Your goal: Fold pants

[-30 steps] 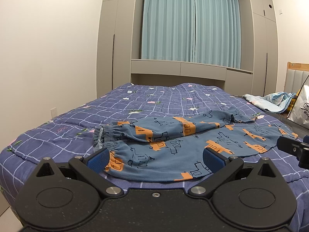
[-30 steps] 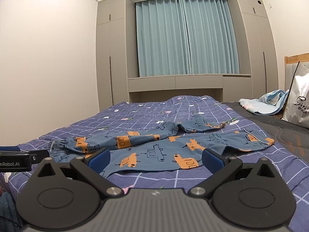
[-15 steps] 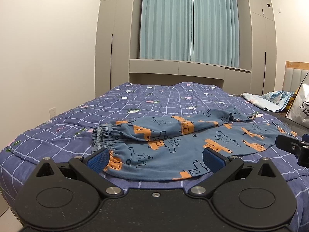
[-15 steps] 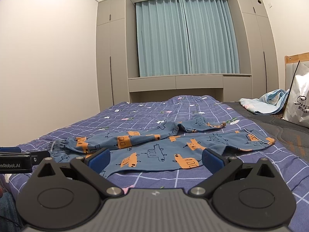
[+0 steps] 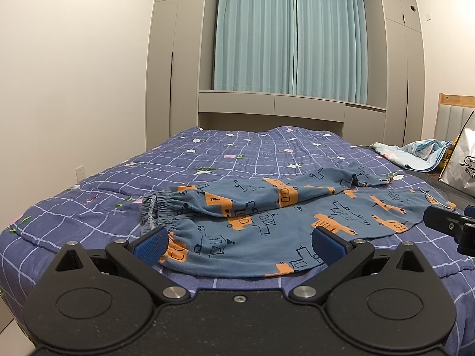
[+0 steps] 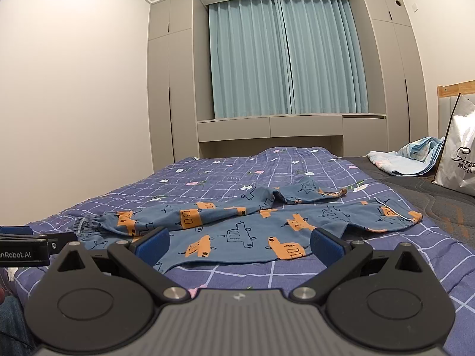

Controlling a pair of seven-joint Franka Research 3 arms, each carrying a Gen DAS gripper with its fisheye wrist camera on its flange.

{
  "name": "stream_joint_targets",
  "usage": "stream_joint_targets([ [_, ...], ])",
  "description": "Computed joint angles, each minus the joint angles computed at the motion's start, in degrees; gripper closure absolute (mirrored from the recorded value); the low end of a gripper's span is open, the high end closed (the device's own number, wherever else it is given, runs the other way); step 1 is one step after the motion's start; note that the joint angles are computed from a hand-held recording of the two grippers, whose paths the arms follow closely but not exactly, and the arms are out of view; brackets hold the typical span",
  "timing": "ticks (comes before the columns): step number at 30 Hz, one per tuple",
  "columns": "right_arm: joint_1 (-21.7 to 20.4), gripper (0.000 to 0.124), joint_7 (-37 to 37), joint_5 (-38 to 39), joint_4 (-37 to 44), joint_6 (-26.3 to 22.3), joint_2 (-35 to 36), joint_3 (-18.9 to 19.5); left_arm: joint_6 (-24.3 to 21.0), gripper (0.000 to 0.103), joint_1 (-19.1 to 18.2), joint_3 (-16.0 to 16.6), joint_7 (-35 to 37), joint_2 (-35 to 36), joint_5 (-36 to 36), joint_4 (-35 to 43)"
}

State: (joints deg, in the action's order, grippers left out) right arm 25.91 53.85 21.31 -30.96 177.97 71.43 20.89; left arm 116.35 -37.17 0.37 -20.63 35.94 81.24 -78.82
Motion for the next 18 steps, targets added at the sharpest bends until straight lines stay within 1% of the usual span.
stream_joint_targets([
  [18,0.0,0.021,0.1,0.0,0.1,-0.1,0.1,0.1,0.0,0.0,0.0,0.0,0.0,0.0,0.0,0.0],
])
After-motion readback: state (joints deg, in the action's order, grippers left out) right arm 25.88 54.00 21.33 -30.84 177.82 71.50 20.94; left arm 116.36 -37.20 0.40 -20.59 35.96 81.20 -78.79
